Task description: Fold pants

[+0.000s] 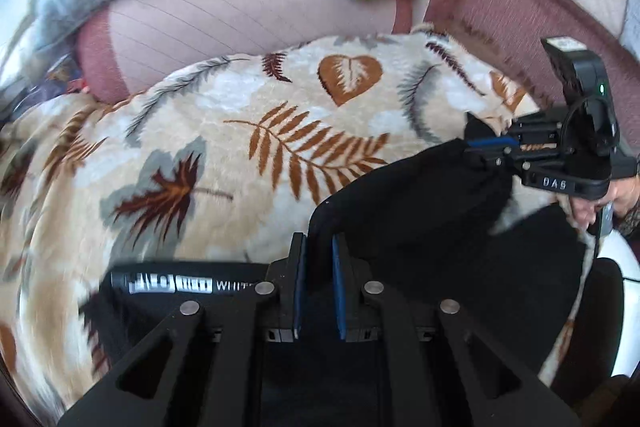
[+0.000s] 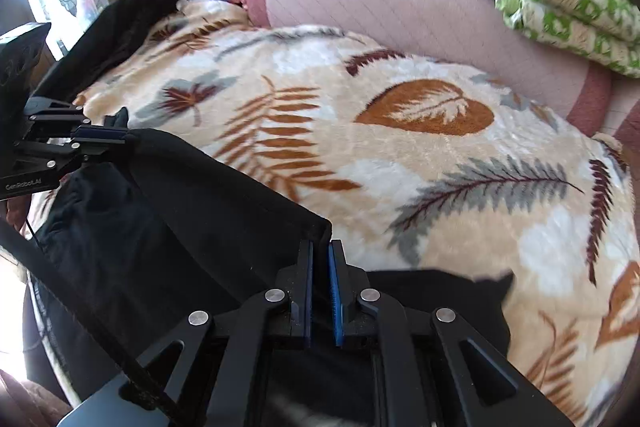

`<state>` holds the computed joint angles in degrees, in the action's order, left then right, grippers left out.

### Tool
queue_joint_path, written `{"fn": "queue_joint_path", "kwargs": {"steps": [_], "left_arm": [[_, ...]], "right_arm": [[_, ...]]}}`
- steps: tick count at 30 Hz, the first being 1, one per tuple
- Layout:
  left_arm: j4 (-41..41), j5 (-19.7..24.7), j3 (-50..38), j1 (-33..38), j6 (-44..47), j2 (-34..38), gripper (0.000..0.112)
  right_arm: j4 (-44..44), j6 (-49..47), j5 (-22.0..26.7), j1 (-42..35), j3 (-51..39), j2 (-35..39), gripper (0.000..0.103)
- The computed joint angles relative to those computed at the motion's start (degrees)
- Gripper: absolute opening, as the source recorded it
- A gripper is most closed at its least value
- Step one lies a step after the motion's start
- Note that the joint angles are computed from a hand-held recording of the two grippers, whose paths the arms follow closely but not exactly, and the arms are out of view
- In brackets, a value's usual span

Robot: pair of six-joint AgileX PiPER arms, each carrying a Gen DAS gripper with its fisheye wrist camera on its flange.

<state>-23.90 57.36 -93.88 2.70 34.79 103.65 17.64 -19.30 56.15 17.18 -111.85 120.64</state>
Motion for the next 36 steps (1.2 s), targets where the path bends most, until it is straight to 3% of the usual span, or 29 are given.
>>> {"fn": "queue_joint_path", "kwargs": {"steps": [5, 8, 11, 12, 16, 23, 26, 27, 28, 30, 31, 32, 36], "left_arm": [[0.2, -8.3, 21.6, 0.0, -1.8, -18.5, 0.012], [-2.4, -10.3, 32.5, 1.4, -1.7, -28.1, 0.012], [-7.6, -8.2, 41.6, 5.1, 0.8, -36.0, 0.012], [-8.4, -7.7, 43.5, 5.7, 1.1, -37.6, 0.002], [-7.2, -5.4, 52.6, 7.3, -1.0, -45.6, 0.0], [-6.5, 2.7, 57.1, 15.0, 1.8, -53.3, 0.001], [-8.0, 5.4, 56.2, 18.7, 4.0, -54.8, 0.016], [-8.0, 5.3, 55.9, 18.7, 3.7, -54.7, 0.026], [-8.3, 4.9, 55.7, 18.5, 3.3, -54.9, 0.031], [-8.3, 4.1, 55.7, 17.2, 2.0, -54.9, 0.033], [-8.1, 3.8, 55.7, 16.6, 1.3, -55.0, 0.033], [-7.5, 3.1, 55.8, 15.2, -0.3, -54.9, 0.033], [-4.8, 1.9, 56.0, 11.6, -4.5, -55.8, 0.034]], "right_arm": [[-2.7, 2.4, -7.2, 4.2, 18.4, -13.8, 0.008], [-4.2, 6.0, -11.1, 7.7, 30.3, -22.6, 0.008], [-7.1, 12.6, -14.4, 11.5, 40.4, -29.5, 0.008], [-8.9, 15.2, -15.1, 12.9, 42.7, -31.0, 0.008], [-18.2, 27.4, -16.3, 18.8, 51.4, -35.7, 0.008], [-21.2, 36.7, -16.3, 22.3, 61.2, -42.2, 0.014], [-23.6, 40.3, -14.8, 21.9, 64.5, -47.0, 0.014], [-24.6, 41.6, -14.4, 21.7, 65.4, -49.0, 0.014], [-24.9, 42.2, -14.4, 21.1, 65.9, -50.3, 0.016], [-25.0, 42.7, -15.1, 17.6, 66.2, -52.9, 0.035], [-25.4, 43.6, -15.9, 16.0, 66.2, -53.6, 0.061], [-26.2, 45.1, -17.2, 13.9, 65.9, -53.8, 0.078], [-21.2, 44.4, -20.3, 6.8, 58.7, -46.5, 0.08]]}}
